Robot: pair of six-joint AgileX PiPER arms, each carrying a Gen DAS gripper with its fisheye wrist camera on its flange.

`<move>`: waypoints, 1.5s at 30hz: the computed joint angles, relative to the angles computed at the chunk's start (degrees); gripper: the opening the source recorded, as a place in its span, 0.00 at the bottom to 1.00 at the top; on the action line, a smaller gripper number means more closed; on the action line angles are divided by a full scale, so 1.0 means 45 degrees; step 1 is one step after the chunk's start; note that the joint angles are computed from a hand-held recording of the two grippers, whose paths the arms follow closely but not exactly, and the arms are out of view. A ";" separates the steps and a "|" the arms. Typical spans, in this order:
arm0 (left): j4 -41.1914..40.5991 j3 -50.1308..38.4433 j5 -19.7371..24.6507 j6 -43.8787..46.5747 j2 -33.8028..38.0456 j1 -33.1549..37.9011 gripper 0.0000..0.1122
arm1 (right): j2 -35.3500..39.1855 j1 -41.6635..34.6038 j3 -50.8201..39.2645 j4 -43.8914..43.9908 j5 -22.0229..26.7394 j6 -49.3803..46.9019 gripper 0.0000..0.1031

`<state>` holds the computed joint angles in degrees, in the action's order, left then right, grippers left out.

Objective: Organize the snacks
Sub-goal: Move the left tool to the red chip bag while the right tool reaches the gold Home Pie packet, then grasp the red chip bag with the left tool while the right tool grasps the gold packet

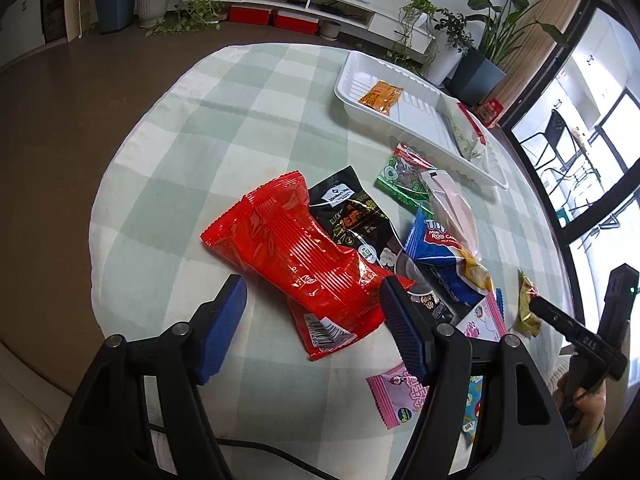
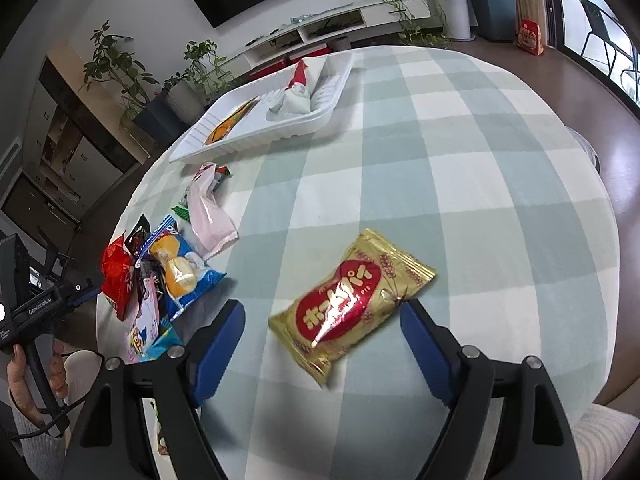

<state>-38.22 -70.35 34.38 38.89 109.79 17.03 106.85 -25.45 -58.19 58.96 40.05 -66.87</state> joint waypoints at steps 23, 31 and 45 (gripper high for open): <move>0.0246 -0.1020 0.0016 -0.2358 0.1006 -0.0143 0.60 | -0.0389 0.2014 0.0811 -0.0175 -0.3652 -0.1744 0.78; -0.1116 -0.1680 0.0906 -0.2939 0.1509 0.0537 0.60 | -0.0417 0.1906 0.0868 0.0219 -0.3521 -0.2075 0.78; -0.0720 -0.1497 -0.0652 -0.2955 0.1725 -0.0003 0.55 | -0.0667 0.2243 0.1416 0.1356 -0.4633 -0.3684 0.60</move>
<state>-41.46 -77.08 31.45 25.59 117.56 17.02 103.85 -15.36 -51.82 65.06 19.20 -83.45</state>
